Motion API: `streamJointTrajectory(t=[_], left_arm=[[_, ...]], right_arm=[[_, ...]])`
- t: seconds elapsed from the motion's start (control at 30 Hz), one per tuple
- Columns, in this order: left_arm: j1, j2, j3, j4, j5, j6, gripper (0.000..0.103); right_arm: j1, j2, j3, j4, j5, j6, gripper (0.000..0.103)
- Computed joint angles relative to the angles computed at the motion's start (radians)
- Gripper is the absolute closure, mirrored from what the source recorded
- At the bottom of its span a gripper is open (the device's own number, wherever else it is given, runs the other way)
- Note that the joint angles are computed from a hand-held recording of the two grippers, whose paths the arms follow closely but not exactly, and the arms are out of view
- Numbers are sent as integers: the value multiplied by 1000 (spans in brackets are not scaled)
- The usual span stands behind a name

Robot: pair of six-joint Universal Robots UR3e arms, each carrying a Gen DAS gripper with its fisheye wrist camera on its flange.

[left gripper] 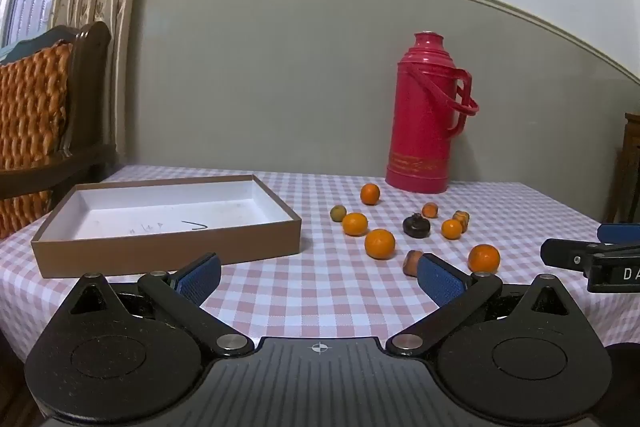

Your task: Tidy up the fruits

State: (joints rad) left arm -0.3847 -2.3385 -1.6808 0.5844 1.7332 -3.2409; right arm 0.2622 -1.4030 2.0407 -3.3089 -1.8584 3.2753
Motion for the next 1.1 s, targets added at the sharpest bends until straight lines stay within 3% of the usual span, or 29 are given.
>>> streamJointTrajectory(t=[1.1], left_arm=[[-4, -8, 12, -4, 9, 4, 0]], right_arm=[[-6, -3, 3, 1, 0, -15, 6]])
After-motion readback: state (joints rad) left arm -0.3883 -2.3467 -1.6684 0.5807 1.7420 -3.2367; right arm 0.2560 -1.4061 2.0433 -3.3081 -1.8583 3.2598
